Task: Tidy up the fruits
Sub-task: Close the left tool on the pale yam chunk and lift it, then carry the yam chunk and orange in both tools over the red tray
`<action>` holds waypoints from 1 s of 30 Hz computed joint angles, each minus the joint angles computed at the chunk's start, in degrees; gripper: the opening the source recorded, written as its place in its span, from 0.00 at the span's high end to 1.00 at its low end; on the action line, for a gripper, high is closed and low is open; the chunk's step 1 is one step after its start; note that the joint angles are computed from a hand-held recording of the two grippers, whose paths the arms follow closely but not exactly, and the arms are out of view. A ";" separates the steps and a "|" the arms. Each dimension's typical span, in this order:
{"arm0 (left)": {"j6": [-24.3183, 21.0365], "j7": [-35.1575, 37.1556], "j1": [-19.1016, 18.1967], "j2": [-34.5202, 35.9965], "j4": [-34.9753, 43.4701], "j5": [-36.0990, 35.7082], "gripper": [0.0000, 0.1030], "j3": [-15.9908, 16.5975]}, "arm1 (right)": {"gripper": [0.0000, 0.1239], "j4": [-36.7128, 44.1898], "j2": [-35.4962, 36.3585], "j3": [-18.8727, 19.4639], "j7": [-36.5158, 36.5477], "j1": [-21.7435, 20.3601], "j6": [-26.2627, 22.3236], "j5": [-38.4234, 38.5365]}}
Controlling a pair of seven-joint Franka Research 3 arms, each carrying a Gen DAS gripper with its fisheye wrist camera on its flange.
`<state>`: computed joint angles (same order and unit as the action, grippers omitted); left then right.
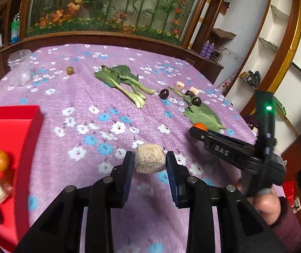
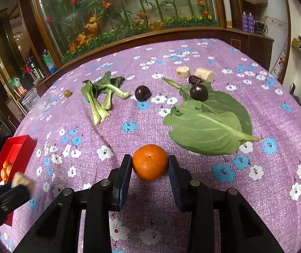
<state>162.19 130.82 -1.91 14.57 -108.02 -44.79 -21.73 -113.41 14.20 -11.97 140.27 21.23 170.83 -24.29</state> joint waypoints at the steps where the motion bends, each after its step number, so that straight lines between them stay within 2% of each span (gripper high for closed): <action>1: 0.15 1.06 0.59 -1.21 -1.07 -1.22 0.71 -0.38 | 0.70 0.02 -0.19 -0.84 1.05 0.84 -0.27 -1.29; 5: 0.02 6.23 1.24 -5.55 -4.58 -8.22 0.71 0.49 | 0.70 -2.24 -3.12 -1.18 5.54 1.95 -0.06 -5.28; 12: -1.67 8.81 -1.16 -8.40 -6.91 -13.79 0.71 5.36 | 0.70 -6.32 -7.93 3.50 11.84 0.52 -0.47 -11.87; 16: -0.79 7.66 -2.19 -9.57 -8.41 -13.51 0.71 7.35 | 0.70 -7.39 -9.16 7.10 13.36 -1.09 0.02 -12.72; 20: 2.34 5.25 -2.86 -10.52 -10.31 -10.88 0.71 8.64 | 0.70 -7.21 -9.21 9.66 13.23 -1.54 0.17 -12.56; 24: 6.30 2.21 -2.96 -11.25 -12.15 -7.36 0.71 9.46 | 0.70 -6.24 -8.55 11.19 11.45 -0.88 -0.06 -11.07; 30: 7.95 0.96 -2.12 -11.83 -12.93 -6.85 0.71 10.12 | 0.69 -4.71 -7.27 11.85 7.76 1.16 -0.62 -7.84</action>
